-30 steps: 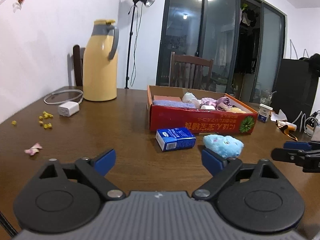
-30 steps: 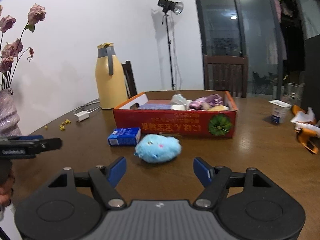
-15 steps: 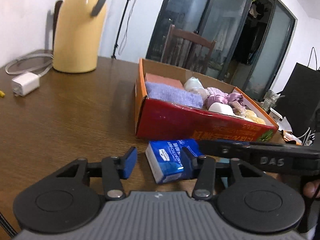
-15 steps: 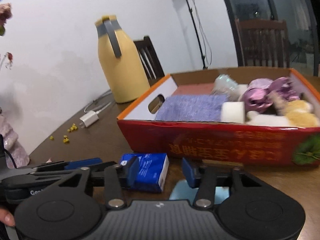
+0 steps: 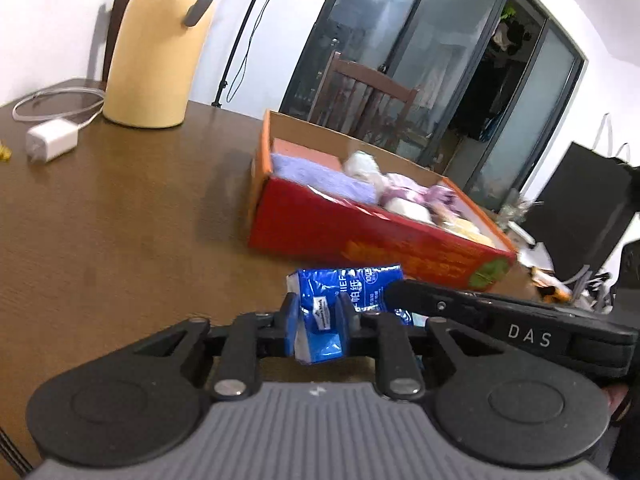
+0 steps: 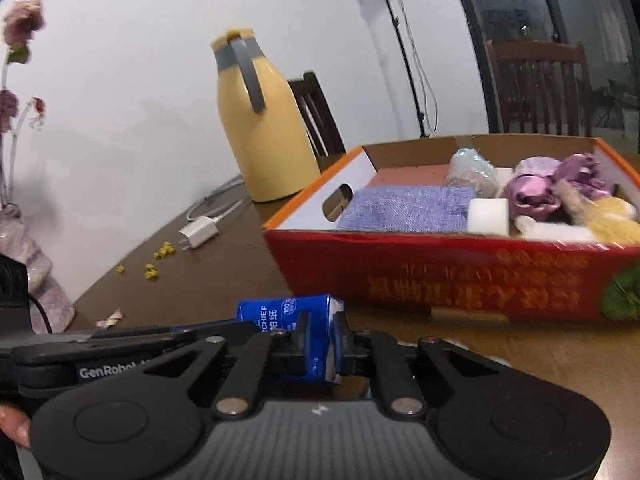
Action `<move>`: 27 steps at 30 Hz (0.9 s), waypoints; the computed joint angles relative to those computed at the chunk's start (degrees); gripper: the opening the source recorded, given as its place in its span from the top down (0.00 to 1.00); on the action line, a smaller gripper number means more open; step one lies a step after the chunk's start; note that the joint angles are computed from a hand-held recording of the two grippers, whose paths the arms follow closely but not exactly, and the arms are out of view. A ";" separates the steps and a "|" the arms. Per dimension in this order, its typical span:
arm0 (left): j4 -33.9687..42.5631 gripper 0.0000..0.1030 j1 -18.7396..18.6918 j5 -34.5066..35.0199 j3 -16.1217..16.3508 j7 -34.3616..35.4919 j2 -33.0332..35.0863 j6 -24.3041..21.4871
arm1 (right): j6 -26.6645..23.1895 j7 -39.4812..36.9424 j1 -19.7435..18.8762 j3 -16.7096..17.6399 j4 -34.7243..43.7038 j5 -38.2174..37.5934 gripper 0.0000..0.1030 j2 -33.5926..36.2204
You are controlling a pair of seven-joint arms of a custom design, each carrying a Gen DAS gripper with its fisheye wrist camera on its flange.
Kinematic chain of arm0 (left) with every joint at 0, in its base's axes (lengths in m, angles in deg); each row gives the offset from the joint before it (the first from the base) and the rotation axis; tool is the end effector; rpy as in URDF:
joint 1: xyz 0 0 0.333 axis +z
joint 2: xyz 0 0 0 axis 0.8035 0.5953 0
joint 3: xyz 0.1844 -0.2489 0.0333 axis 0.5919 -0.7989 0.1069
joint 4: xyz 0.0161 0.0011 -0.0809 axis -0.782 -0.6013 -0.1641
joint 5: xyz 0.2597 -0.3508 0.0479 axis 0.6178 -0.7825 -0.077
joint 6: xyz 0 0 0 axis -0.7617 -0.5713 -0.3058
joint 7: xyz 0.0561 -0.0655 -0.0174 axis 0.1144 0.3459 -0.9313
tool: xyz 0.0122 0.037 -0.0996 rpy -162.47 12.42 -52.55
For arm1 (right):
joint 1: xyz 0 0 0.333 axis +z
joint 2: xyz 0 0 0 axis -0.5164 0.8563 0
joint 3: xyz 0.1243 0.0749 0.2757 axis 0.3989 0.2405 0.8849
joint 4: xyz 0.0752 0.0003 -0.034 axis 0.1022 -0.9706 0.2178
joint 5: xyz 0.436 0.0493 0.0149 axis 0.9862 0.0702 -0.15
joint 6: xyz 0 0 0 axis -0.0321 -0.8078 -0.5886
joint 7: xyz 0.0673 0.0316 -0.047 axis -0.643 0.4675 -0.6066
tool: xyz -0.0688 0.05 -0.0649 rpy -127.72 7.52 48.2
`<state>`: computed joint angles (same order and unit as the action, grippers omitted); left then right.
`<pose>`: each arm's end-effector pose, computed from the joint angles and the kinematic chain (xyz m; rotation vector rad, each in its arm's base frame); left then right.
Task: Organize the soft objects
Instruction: 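Grasp the blue milk carton with both tools from its two sides, then carry the milk carton into the box and open both tools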
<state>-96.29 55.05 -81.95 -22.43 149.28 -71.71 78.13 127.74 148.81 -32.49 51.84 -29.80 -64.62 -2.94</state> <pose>0.6797 -0.0814 0.4320 -1.6437 1.9350 -1.3749 0.6765 0.2665 0.4212 -1.5514 1.4181 -0.4107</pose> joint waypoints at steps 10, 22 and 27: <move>-16.56 0.80 -5.38 -7.10 3.42 5.57 -15.87 -4.39 | 10.05 -3.26 21.84 -20.60 -26.74 16.53 0.90 -21.40; -5.78 0.80 -9.45 -15.44 3.93 16.14 -10.67 -2.02 | 16.02 -10.73 19.07 -20.18 -25.15 22.89 0.90 -21.62; 13.59 0.80 -8.39 -4.97 1.91 6.04 3.59 -1.12 | 11.57 -10.03 16.96 -22.82 -9.60 17.31 0.90 -12.48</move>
